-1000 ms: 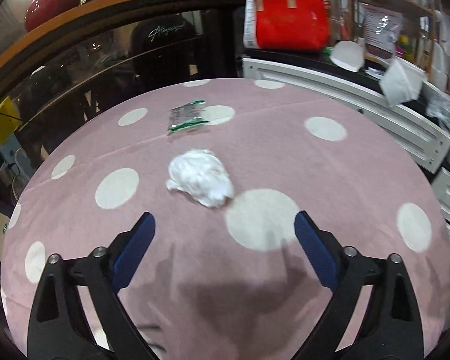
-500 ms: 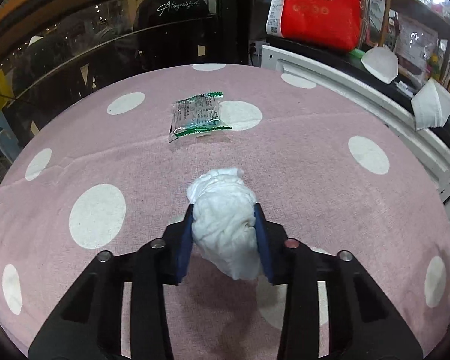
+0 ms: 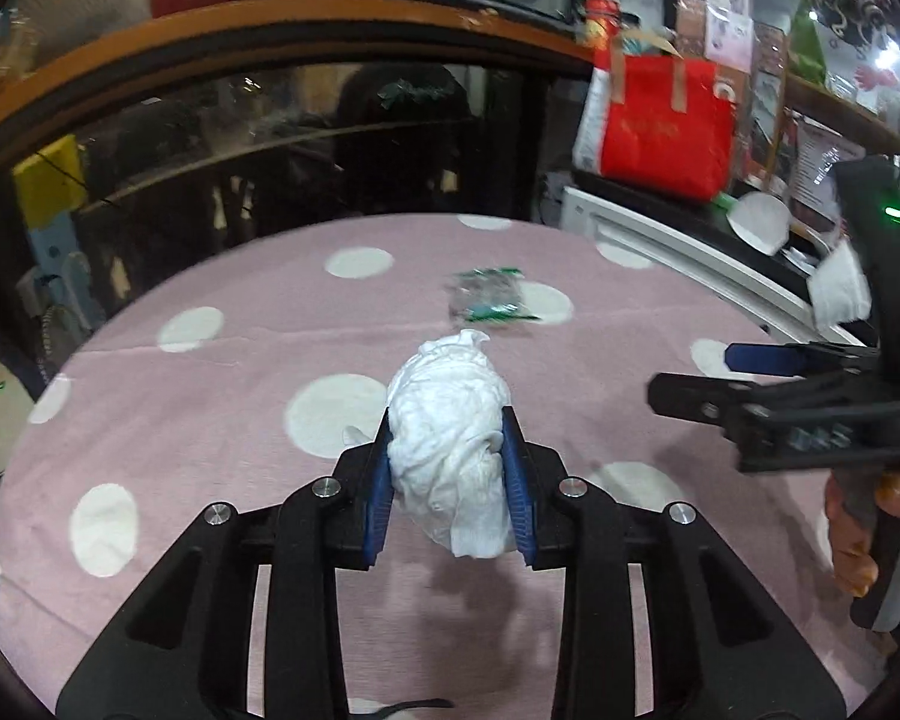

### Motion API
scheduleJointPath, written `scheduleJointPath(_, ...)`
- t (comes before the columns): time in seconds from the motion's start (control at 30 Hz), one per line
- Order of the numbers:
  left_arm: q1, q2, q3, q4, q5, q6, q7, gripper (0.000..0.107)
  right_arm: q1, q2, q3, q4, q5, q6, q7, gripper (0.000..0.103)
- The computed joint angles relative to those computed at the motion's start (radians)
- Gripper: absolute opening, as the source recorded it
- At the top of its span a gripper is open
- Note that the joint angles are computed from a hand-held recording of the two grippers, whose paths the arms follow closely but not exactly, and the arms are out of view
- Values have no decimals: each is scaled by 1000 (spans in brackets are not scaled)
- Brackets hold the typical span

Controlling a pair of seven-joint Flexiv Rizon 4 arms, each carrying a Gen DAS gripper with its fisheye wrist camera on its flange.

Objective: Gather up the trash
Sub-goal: 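Grasp the clear green-edged snack wrapper with the right tool while the left holds the tissue, then carry the wrapper and tissue over the black bin with both tools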

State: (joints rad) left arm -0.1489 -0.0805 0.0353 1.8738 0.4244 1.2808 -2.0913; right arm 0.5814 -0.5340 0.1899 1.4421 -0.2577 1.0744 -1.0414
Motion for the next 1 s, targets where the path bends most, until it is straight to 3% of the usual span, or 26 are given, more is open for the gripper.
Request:
scheduleJointPath(0.13,29,-5,-7,68,-145,89,92,32,16,-113,14,-174,34,-72,-10,95)
scheduleJointPath(0.3,-5,6,36,2,94,17,-94,32,51,-252,-4,-405,59,-191,8,94)
scheduleJointPath(0.43,18,13,19,19,49,22,-74,32,85,-356,-38,-586,64,-290,36,91)
scheduleJointPath(0.53,27,16,15,28,31,29,-65,32,112,-423,-70,-701,55,-373,55,81)
scheduleJointPath(0.6,31,17,14,34,26,41,-62,32,131,-439,-98,-730,30,-396,56,54)
scheduleJointPath(0.77,41,17,8,54,-20,77,-21,32,127,-386,-105,-638,35,-328,59,47)
scheduleJointPath(0.8,39,16,8,54,-20,75,-19,32,127,-358,-111,-587,27,-292,60,42)
scheduleJointPath(1.0,29,6,-8,79,-97,112,80,32,78,-175,-66,-283,36,-108,65,42)
